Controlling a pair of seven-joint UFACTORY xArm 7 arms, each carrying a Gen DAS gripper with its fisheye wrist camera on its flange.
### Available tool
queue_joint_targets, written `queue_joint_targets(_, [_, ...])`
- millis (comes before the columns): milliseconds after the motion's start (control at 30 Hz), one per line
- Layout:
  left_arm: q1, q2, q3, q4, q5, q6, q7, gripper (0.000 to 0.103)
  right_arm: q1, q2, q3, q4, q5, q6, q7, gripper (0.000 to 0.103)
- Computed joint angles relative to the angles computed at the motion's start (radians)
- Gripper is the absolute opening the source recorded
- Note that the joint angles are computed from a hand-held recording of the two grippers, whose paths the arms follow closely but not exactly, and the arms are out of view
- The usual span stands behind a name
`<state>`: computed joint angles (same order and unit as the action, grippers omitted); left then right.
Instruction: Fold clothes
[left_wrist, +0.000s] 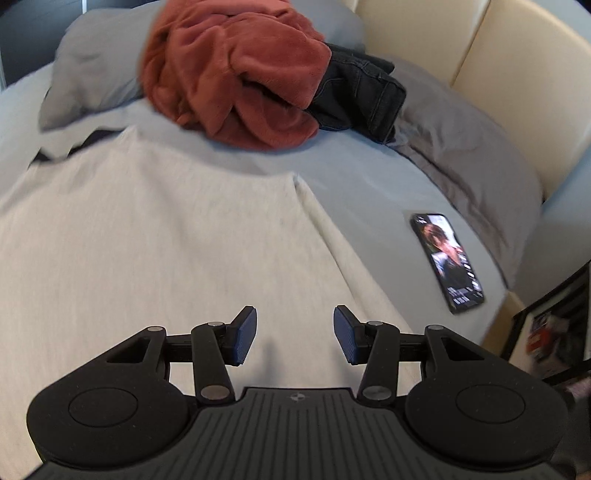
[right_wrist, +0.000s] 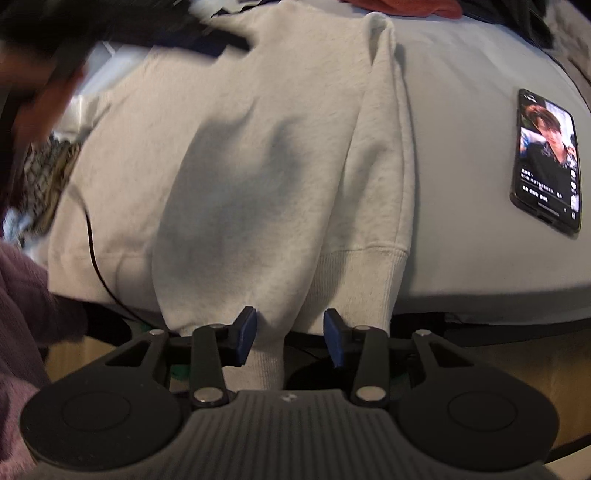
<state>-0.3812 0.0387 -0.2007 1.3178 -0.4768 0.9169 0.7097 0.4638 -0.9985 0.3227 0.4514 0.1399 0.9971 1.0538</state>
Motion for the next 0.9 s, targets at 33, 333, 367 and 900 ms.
queue_joint_targets(33, [-0.011, 0.051, -0.007, 0.062, 0.051, 0.023, -0.052, 0.044, 0.0, 0.012, -0.002, 0.007, -0.004, 0.006, -0.008, 0.045])
queue_joint_targets(333, [-0.16, 0.4, -0.023, 0.499, 0.37, 0.113, -0.328, 0.043, -0.004, 0.057, -0.015, 0.036, -0.028, 0.003, -0.078, 0.053])
queue_joint_targets(367, [-0.177, 0.435, -0.019, 0.54, 0.393, 0.121, -0.347, 0.04, -0.003, 0.059, -0.016, 0.037, -0.028, -0.001, -0.086, 0.053])
queue_joint_targets(900, [-0.283, 0.606, 0.021, 0.738, 0.544, 0.133, -0.371, 0.003, 0.049, -0.124, -0.079, -0.129, 0.107, -0.102, -0.081, 0.013])
